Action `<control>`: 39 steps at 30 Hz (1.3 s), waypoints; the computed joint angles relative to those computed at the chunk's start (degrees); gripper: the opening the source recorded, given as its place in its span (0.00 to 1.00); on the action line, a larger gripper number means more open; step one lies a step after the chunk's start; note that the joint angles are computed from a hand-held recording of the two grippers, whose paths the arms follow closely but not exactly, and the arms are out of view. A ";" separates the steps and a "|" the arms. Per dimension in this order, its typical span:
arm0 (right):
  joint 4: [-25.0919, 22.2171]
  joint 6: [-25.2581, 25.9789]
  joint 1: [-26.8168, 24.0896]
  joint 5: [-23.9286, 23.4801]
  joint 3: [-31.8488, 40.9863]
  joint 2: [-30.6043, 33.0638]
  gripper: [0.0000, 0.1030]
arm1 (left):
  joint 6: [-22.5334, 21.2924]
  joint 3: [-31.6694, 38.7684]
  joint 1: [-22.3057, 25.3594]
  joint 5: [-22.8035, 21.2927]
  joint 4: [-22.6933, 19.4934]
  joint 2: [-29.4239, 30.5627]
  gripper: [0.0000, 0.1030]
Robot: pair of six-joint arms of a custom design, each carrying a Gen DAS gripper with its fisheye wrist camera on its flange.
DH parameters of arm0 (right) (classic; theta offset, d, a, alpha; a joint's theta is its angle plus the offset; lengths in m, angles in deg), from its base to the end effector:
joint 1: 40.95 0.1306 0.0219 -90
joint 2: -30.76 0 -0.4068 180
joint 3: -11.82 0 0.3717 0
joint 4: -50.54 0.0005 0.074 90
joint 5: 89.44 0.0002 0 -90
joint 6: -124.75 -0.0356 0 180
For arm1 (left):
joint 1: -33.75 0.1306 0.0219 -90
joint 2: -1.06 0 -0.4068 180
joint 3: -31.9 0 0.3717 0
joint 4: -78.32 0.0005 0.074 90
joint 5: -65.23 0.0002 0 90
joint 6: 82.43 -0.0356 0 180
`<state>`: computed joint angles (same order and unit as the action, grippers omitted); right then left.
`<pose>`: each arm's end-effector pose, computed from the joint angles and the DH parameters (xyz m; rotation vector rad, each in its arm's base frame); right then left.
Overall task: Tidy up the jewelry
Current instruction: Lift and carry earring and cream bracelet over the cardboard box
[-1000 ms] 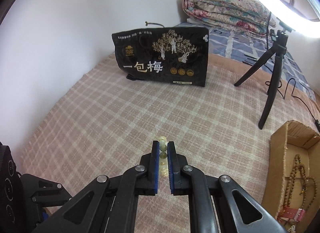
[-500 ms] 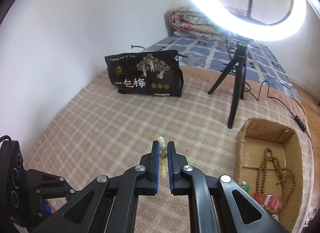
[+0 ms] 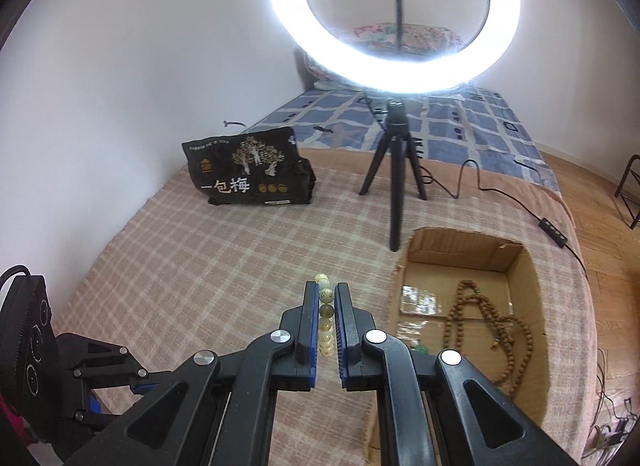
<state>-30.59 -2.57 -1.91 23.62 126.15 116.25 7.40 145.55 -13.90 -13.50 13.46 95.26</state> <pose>0.3048 0.2285 0.6309 0.1303 2.3859 0.1209 0.3168 -0.3587 0.5824 1.0762 2.1845 -0.6214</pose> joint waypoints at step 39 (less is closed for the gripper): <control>0.30 3.64 -15.42 -3.25 -13.00 -12.71 0.05 | 3.14 18.05 -11.02 -2.72 -2.28 14.83 0.06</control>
